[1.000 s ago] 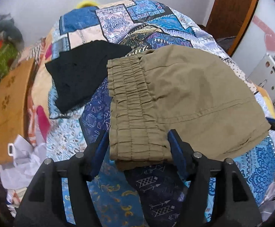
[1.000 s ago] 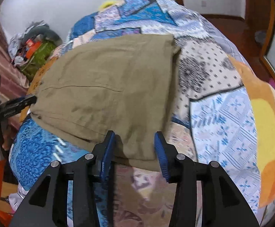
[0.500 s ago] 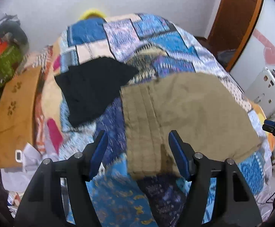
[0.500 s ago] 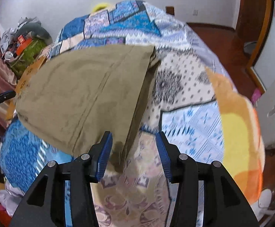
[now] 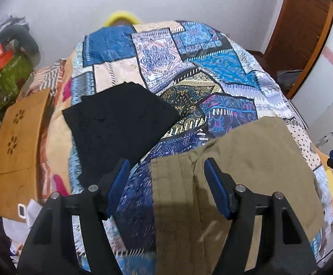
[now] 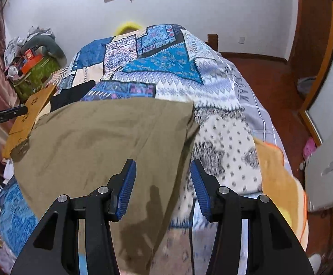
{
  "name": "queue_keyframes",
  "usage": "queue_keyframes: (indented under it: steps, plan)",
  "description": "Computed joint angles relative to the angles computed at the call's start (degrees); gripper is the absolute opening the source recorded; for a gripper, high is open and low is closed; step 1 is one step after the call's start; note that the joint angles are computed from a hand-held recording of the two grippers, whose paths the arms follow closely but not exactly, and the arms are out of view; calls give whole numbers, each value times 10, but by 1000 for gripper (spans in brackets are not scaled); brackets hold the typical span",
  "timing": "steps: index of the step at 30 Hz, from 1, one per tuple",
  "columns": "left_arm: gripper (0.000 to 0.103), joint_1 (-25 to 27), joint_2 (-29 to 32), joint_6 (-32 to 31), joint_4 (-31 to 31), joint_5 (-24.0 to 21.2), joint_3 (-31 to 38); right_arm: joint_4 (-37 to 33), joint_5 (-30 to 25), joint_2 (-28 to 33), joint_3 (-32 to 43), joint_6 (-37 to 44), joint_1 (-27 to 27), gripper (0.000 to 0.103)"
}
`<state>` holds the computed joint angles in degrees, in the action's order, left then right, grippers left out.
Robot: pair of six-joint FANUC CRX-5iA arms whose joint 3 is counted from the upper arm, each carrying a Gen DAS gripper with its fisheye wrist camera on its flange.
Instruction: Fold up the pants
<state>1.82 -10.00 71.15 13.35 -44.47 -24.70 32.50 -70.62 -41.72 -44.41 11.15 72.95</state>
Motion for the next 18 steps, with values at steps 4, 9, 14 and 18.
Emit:
queue_keyframes:
  steps: [4, 9, 14, 18]
  plan:
    - [67, -7, 52, 8, 1, 0, 27, -23, 72, 39, 11, 64, -81, 46]
    - [67, -5, 116, 8, 19, -22, 61, -73, 149, 99, 32, 149, -178, 46]
    - [71, 1, 142, -19, 50, -26, 59, -133, 201, 151, 53, 226, -249, 46]
    - [72, 3, 154, -38, 64, -24, 49, -155, 221, 185, 65, 271, -285, 46]
